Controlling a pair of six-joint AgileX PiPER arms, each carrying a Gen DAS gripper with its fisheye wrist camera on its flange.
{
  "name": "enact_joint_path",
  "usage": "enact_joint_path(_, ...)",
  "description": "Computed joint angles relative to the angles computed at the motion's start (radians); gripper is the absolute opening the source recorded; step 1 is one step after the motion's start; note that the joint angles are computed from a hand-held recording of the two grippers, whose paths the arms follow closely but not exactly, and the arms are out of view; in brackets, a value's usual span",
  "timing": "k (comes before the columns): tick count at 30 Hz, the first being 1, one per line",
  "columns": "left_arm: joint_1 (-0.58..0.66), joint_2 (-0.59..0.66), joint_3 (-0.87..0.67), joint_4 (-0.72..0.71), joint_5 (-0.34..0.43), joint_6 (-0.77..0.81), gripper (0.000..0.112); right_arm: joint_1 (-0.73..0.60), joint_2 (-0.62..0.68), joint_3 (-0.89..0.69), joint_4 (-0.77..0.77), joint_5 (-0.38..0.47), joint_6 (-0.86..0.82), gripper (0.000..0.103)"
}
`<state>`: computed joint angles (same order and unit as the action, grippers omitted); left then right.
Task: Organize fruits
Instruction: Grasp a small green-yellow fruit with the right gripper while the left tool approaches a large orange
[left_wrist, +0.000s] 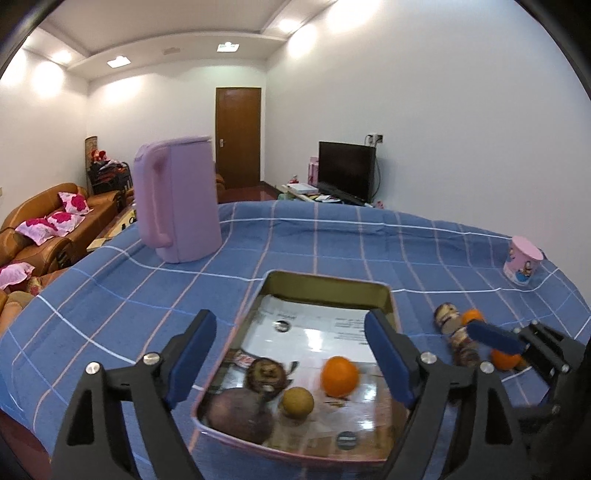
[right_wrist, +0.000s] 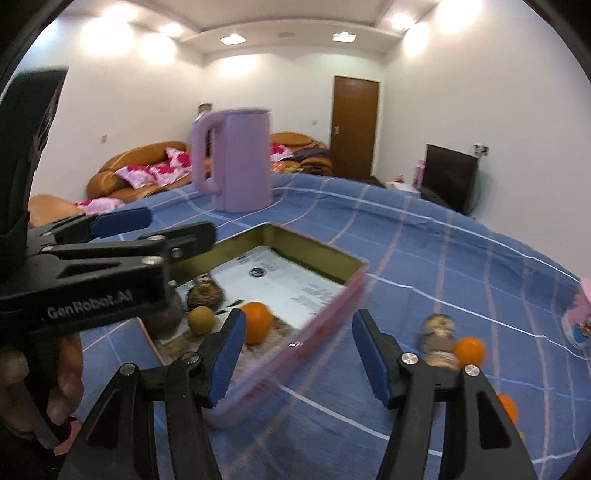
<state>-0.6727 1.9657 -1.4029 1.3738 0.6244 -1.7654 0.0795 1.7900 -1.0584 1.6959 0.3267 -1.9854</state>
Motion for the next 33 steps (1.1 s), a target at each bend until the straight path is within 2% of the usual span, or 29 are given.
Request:
enact_joint_path(5,-0.045,0.051,-0.083,-0.050,-0.001,0.087,0.085,-0.138,-0.052,0.050,0.002,0.001,-0.008,0.061)
enact_joint_path(11,-0.086,0.146,-0.229,-0.186,-0.019,0.252,0.085,-0.309,-0.032,0.044,-0.156,0.006,0.130,0.061)
enact_joint_path(14,-0.108,0.200,-0.313,-0.259,-0.008,0.341,0.085,-0.366,-0.002,0.010,-0.307,0.027,0.273,0.061)
enact_joint_path(19,-0.138,0.275,-0.439,-0.359,0.020,0.480,0.085,-0.403,0.041,-0.038,-0.490,0.050,0.417,0.060)
enact_joint_path(21,-0.141,0.295,-0.477,-0.397,0.025,0.526,0.085,-0.410,0.063,-0.075,-0.571,0.088,0.496,0.054)
enact_joint_path(24,-0.145,0.326,-0.536,-0.469,0.027,0.602,0.085,-0.408,0.078,-0.093,-0.653,0.113,0.566,0.052)
enact_joint_path(31,-0.155,0.384,-0.640,-0.542,0.056,0.700,0.085,-0.410,0.122,-0.163,-0.774,0.188,0.679,0.047)
enact_joint_path(33,-0.157,0.389,-0.651,-0.558,0.055,0.722,0.085,-0.411,0.138,-0.189,-0.812,0.217,0.725,0.042)
